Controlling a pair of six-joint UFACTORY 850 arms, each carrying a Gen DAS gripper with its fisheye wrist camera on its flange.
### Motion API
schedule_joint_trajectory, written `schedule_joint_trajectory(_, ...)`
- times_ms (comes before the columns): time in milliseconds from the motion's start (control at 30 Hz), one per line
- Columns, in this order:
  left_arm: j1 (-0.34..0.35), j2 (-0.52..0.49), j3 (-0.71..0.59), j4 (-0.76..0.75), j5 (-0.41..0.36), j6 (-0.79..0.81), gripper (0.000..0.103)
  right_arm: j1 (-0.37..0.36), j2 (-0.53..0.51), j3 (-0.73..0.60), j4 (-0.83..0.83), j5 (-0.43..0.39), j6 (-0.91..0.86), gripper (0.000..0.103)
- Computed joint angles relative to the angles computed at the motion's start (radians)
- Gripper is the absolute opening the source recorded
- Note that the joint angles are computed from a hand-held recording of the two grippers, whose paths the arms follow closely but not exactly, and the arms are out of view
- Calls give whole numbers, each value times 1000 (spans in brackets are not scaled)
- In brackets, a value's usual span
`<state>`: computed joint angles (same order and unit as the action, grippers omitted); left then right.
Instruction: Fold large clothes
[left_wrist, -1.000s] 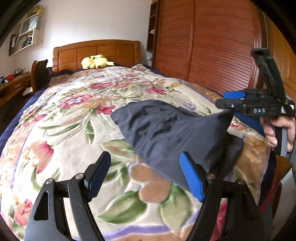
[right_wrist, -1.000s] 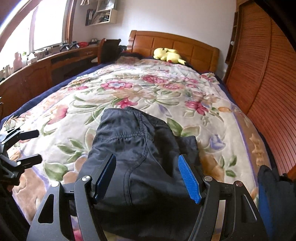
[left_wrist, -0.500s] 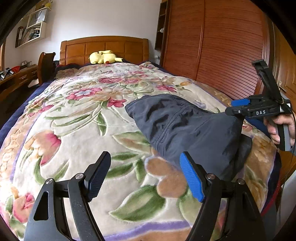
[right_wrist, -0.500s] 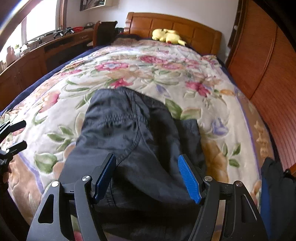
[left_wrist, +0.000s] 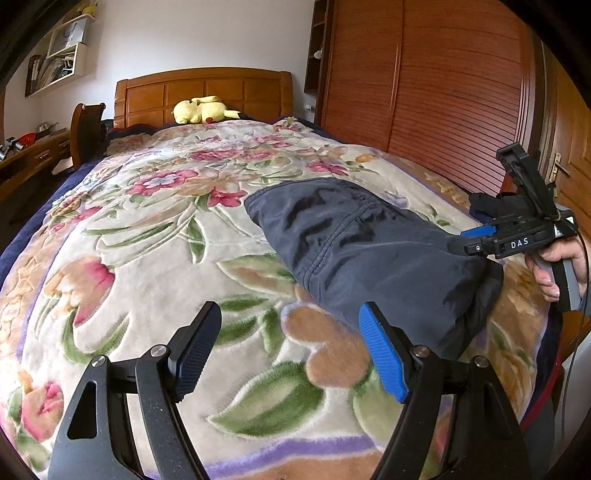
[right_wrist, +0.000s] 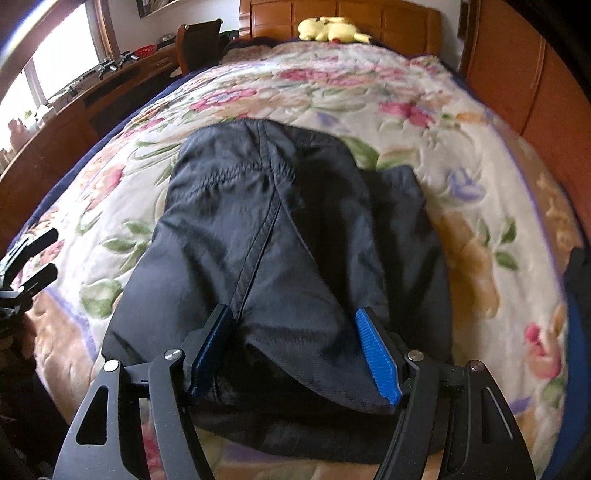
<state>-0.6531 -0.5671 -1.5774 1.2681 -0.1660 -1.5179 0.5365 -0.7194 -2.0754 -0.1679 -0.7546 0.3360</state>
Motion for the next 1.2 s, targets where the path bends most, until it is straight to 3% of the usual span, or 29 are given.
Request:
schedule_joint_trajectory(67, -1, -3, -2, -15, 1, 15, 78, -16, 14, 26, 113, 22, -87, 41)
schedule_joint_trajectory(133, -1, -6, -4, -28, 3, 30, 78, -18, 27, 43, 158, 34, -150, 25)
schedule_joint_trajectory(233, 0, -10, -8, -54, 7, 58, 78, 3, 47, 62, 109, 40, -179, 14)
schedule_joint_trajectory(500, -2, -16, -10, -96, 11, 107, 78, 64, 157, 172, -174, 122, 17, 10)
schedule_joint_trajectory(633, -2, -14, -8, -79, 12, 90, 78, 77, 205, 224, -294, 117, 116, 10)
schedule_joint_trajectory(800, -4, -12, -7, -56, 12, 65, 78, 66, 285, 322, -408, 111, 244, 10)
schedule_joint_trajectory(933, -4, -9, -2, -1, 18, 11, 78, 17, 317, 415, -457, 103, 395, 10)
schedule_joint_trajectory(1067, -2, -7, -1, 46, 26, -39, 78, -5, 319, 478, -392, 132, 419, 14)
schedule_joint_trajectory(1200, -1, -6, -1, 24, 24, -16, 78, 30, 308, 449, -493, 92, 532, 23)
